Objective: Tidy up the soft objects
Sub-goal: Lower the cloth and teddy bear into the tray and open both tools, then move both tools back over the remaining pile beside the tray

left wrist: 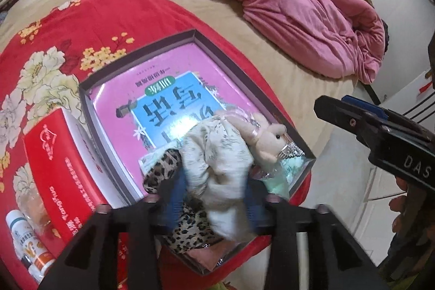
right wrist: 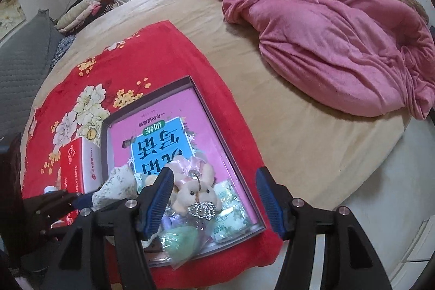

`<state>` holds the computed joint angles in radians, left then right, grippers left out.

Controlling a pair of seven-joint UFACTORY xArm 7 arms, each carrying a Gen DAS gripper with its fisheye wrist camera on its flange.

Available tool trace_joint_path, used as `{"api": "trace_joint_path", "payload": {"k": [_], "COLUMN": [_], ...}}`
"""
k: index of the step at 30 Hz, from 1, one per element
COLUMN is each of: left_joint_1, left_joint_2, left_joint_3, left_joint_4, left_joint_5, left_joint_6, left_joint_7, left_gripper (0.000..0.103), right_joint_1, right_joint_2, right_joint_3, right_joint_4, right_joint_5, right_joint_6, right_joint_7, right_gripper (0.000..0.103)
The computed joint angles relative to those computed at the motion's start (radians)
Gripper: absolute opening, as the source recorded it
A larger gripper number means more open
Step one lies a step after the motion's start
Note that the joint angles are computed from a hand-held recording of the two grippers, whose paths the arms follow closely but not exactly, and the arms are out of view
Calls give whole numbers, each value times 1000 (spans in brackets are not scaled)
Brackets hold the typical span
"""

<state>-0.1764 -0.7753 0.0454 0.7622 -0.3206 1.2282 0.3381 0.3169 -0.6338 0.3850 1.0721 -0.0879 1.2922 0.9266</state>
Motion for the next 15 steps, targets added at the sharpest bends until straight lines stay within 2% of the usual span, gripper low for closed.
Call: {"api": "trace_joint_path", "payload": {"k": [5, 15], "left_joint_1": [4, 22], "left_joint_2": [-4, -14], "left_joint_3": [7, 27], "left_joint_4": [24, 56], "left_joint_5": [3, 10], "left_joint_6": [3, 27], "left_joint_7": [3, 17], "left_gripper": [68, 74], "right_joint_1": [0, -2], "right_joint_2": [14, 38], "right_joint_3": [8, 31], "right_joint_4": [23, 77], "right_joint_5": [-3, -30], "right_joint_6": [-4, 12], "right_joint_7": [4, 27], "right_gripper": [62, 62]}}
